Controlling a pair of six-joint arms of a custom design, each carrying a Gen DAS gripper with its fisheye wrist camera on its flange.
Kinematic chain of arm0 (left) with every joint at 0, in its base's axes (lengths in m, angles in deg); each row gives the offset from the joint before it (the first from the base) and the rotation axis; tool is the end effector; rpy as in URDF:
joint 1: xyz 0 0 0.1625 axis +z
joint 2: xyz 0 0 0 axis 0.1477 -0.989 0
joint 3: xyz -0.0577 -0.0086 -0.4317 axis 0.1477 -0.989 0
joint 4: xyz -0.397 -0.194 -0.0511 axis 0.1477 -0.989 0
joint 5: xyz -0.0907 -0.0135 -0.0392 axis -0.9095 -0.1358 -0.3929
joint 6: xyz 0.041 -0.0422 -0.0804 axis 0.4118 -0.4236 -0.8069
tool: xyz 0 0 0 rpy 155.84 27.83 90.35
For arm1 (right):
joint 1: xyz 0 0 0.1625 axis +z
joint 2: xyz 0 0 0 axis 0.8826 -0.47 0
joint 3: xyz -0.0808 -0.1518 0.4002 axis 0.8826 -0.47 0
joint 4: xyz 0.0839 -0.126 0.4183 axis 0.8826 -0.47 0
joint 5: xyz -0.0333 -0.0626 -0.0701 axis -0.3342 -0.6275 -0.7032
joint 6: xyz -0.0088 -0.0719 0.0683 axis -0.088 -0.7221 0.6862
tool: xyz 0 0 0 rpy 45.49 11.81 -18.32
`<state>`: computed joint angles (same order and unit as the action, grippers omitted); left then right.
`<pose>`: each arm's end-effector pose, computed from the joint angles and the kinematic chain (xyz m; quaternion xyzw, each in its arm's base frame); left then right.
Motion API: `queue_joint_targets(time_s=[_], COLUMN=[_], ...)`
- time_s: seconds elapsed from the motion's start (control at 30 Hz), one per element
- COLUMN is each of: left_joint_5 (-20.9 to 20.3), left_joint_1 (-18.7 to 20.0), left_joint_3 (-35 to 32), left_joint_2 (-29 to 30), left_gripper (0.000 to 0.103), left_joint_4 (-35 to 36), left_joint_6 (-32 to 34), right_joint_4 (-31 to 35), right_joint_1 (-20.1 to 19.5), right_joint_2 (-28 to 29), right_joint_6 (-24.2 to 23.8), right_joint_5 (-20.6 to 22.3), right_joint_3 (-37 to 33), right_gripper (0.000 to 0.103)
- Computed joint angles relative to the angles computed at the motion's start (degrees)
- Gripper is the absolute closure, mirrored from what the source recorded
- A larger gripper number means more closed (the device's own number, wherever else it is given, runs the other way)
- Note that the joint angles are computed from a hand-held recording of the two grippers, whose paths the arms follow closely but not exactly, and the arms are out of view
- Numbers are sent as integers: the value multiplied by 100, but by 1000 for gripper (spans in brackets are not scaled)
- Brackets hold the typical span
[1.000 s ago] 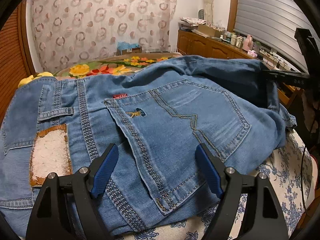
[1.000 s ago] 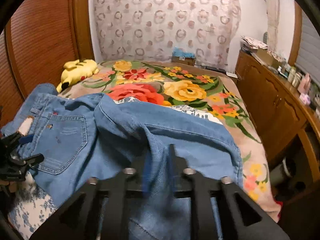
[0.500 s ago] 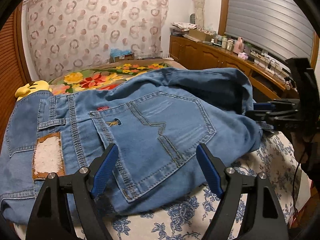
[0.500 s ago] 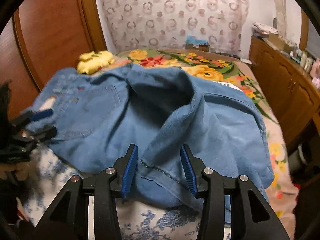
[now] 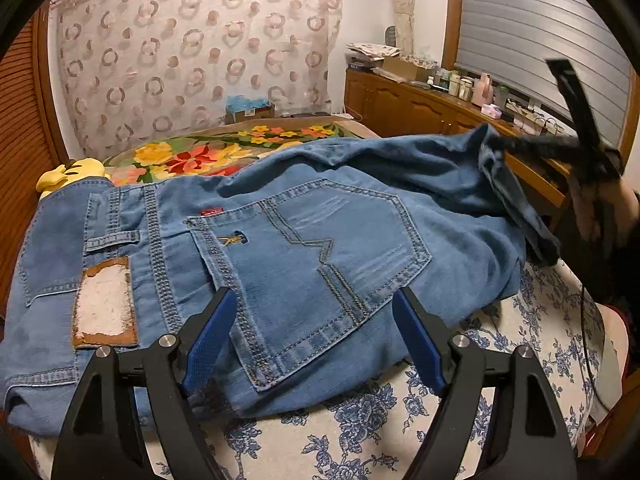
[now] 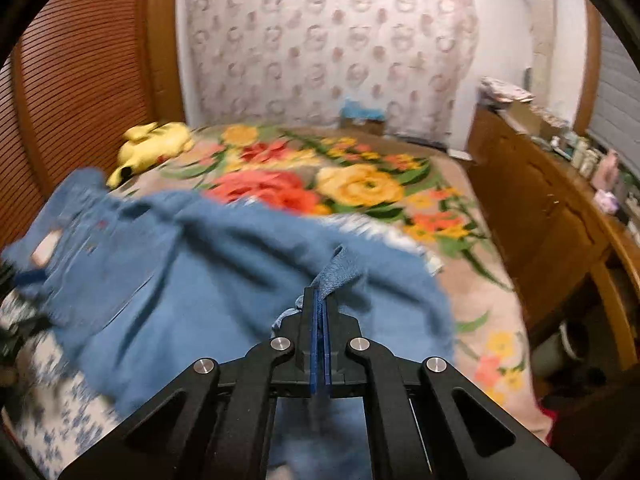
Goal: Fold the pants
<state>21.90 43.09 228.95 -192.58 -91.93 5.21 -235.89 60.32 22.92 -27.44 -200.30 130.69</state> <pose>-0.0069 -0.3469 0.2802 0.1828 0.8572 -0.3698 0.3084 0.3653 -0.4367 0.0541 0.3748 -0.8260 0.3151 0.2794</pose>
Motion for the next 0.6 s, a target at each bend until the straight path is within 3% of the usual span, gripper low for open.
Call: queue_joint_targets(time_s=[0.2, 0.33, 0.43, 0.47, 0.57, 0.6], left_joint_5=[171, 252, 268, 283, 262, 250], left_joint_1=[-84, -119, -108, -108, -44, -25], left_joint_3=[71, 124, 142, 156, 146, 147], left_joint_2=[-392, -600, -693, -733, -776, -791], left_gripper=[22, 22, 22, 22, 22, 22], left_joint_4=[306, 490, 526, 555, 544, 543], left_joint_6=[-155, -240, -226, -238, -190, -188], right_joint_4=[-279, 35, 302, 445, 455, 504], right_joint_1=[-13, -50, -91, -98, 15, 37], right_joint_2=[314, 587, 672, 673, 786, 813], right_joint_6=[-444, -253, 94, 284, 372, 407], right_joint_5=[-590, -1023, -1061, -1086, -1409, -1450], right_joint_3=[-536, -977, -1180, -1219, -1409, -1457], right_gripper=[102, 102, 100, 97, 73, 55])
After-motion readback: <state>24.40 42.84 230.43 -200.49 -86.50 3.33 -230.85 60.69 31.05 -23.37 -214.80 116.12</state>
